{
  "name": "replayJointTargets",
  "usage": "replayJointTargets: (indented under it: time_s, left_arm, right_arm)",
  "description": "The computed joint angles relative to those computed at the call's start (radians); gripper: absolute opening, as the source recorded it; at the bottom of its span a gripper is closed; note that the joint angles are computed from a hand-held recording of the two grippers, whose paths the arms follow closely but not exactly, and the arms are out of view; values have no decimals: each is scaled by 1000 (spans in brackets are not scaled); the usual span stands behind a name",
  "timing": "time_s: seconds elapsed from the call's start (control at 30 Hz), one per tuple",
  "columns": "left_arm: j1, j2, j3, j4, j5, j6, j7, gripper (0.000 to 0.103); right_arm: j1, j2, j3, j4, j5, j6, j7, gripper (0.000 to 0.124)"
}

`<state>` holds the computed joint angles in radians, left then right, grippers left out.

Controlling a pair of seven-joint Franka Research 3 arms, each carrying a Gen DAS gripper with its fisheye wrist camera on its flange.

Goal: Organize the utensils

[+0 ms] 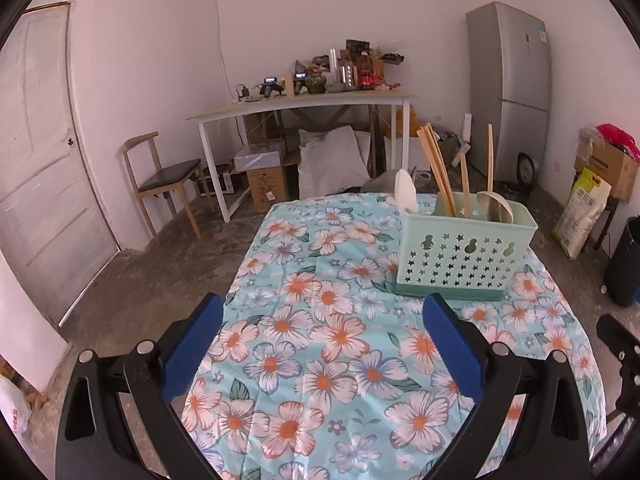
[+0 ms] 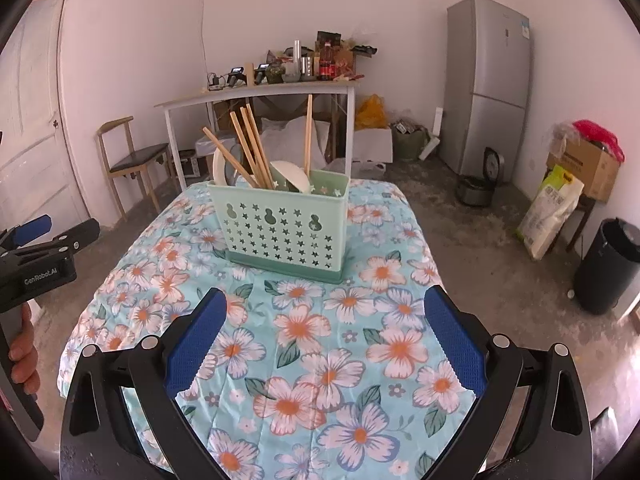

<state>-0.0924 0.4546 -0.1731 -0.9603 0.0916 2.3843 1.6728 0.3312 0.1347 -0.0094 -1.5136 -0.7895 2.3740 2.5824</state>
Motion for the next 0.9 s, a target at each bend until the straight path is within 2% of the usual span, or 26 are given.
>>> replayJointTargets:
  time_s: [0.07, 0.37, 0.6, 0.9]
  left_arm:
    - [3, 16, -4, 33, -6, -32, 17, 97]
    - [-21, -1, 52, 0, 106, -13, -79, 97]
    - [-29, 38, 54, 59, 142, -47, -101, 97]
    - [-26, 31, 53, 50, 144, -58, -109, 97]
  right_arm:
    - [1, 5, 0, 7, -1, -4, 0, 95]
    - [5, 8, -2, 9, 8, -19, -12, 95]
    - [3, 13, -8, 22, 11, -28, 1, 95]
    - [3, 10, -5, 17, 12, -21, -2, 95]
